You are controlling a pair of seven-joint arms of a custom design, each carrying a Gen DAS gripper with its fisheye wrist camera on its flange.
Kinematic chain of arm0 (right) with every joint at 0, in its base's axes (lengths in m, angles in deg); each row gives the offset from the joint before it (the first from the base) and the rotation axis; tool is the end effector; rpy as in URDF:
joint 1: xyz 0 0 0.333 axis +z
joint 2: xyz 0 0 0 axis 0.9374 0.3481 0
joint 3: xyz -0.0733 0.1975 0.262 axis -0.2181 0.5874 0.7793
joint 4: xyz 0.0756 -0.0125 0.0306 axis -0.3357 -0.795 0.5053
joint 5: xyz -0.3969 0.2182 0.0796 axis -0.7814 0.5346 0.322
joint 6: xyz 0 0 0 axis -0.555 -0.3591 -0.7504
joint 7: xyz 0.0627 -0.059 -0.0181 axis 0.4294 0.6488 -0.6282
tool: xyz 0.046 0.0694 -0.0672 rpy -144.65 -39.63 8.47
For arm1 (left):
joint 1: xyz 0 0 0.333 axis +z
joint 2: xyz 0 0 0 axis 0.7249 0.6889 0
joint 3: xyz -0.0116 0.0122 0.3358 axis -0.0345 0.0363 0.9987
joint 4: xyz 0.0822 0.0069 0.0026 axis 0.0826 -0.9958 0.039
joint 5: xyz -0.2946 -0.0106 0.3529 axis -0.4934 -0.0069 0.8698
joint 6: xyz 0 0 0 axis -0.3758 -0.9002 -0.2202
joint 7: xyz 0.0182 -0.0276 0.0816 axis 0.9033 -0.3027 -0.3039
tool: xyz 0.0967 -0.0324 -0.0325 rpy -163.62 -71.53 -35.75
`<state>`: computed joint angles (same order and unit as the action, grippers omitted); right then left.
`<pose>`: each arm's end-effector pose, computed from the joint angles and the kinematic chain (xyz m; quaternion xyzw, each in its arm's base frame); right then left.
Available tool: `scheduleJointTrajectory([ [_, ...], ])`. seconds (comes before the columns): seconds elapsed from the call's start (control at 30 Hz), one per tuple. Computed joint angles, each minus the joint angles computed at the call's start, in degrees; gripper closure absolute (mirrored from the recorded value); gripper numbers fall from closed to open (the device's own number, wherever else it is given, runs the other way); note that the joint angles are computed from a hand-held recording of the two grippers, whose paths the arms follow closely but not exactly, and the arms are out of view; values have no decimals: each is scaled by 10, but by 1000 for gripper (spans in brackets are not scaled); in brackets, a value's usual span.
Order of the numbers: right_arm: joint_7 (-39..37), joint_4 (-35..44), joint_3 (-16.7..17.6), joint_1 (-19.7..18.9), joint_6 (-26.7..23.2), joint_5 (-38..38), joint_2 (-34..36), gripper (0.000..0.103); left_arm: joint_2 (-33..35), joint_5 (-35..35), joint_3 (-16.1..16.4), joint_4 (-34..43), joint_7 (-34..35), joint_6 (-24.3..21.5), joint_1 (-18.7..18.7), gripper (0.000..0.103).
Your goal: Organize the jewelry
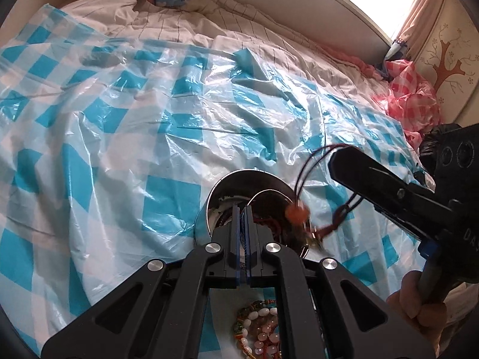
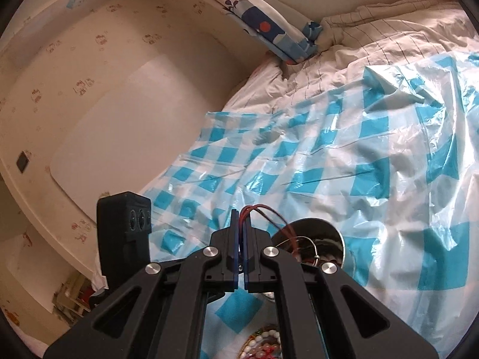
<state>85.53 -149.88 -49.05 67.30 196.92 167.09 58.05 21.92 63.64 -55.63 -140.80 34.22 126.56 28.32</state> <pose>0.6978 0.0783 0.3411 -0.6983 0.4319 0.1446 0.5522 0.6396 -0.3034 0.3477 -0.7253 0.5938 -0.3221 0.1325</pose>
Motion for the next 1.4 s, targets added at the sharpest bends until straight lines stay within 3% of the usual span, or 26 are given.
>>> scheduleJointTrajectory([
  [0.1, 2, 1, 0, 10, 27, -18, 1, 100, 8, -17, -10, 7, 12, -18, 7, 100],
  [0.2, 29, 9, -1, 27, 72, -63, 11, 97, 4, -4, 7, 4, -11, -21, -5, 99],
  [0.3, 60, 14, 2, 35, 103, -101, 23, 62, -7, 24, 22, -7, -48, -15, -12, 99],
  [0.43, 50, 4, 10, 37, 134, -120, 16, 50, -15, 72, 45, -10, -105, -23, -28, 94],
  [0.57, 44, 1, 14, 34, 147, -117, 13, 48, -25, 126, 51, -13, -166, -30, -28, 87],
  [0.73, 38, -10, 14, 31, 190, -83, 3, 38, -33, 152, 33, -20, -200, -33, -3, 81],
  [1.2, 57, -7, 10, 21, 202, -55, 0, 28, -50, 157, -4, -24, -157, -88, 15, 72],
  [1.4, 77, -15, -1, 15, 182, -83, -9, 27, -75, 121, -32, -51, -79, -115, 29, 71],
])
